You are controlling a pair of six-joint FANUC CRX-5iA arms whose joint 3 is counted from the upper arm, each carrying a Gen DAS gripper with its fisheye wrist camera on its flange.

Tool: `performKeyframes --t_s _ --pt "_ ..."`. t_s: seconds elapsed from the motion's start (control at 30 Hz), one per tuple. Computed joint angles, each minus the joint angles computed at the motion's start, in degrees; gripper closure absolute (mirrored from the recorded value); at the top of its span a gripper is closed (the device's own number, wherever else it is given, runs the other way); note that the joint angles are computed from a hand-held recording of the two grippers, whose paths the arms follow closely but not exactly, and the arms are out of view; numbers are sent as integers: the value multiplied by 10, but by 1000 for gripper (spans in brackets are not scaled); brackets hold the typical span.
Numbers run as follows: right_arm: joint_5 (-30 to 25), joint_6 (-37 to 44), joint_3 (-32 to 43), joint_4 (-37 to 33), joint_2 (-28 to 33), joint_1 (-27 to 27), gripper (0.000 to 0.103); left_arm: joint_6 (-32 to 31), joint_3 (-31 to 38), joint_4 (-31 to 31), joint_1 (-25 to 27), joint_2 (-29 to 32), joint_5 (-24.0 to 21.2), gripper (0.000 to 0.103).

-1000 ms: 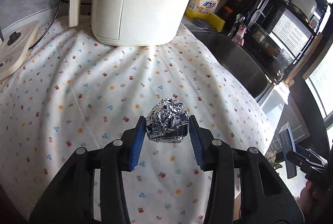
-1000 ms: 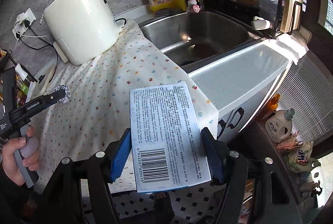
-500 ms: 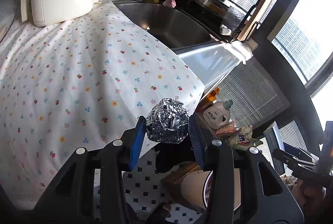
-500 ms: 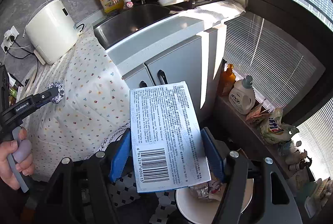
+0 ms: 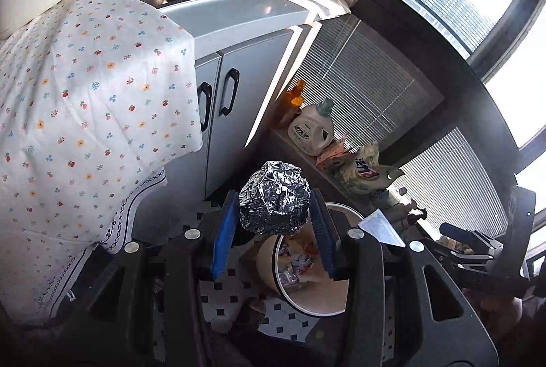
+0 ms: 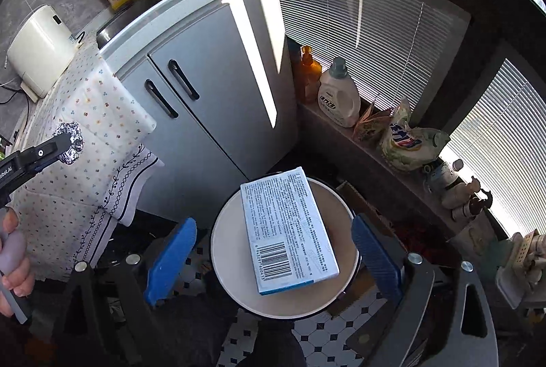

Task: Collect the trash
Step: 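Open the right tool to drop the box while the left tool releases the foil ball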

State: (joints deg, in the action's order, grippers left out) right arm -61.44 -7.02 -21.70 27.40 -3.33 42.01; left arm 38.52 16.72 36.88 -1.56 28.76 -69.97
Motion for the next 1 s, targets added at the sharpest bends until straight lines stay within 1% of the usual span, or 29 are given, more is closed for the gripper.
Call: performKeyframes --t_s 0.07,0.27,0.47,0.57,0.63,0.67,0.7,0.8,0.9,1.0 --pt "-5 -31 -24 8 -21 11 13 -15 -14 -1 -9 -9 -5 60" --pt "-46 -120 -74 20 -78 38 12 -34 -28 -14 -39 -14 -27 60" --pt "-87 -186 -102 24 -114 72 12 -54 -34 -25 -66 -13 -53 60" --pt "-99 -210 -112 20 -126 85 12 -54 -30 -32 -77 -8 -73 59" --pt "-103 -221 -118 19 -133 91 12 -50 -22 -31 -81 1 -95 51" --pt "-105 -224 -121 19 -136 93 12 -49 -21 -29 -82 3 -102 43" --pt "-104 -226 -123 19 -138 93 12 -50 -22 -27 -82 2 -103 37" --pt "-99 -222 -126 23 -141 90 12 -47 -25 -27 -79 -1 -99 31" --pt "-78 -206 -127 28 -139 78 12 -31 -21 -31 -72 -1 -89 30" --pt "-46 -177 -122 31 -128 59 12 -16 -20 -33 -62 -6 -73 28"
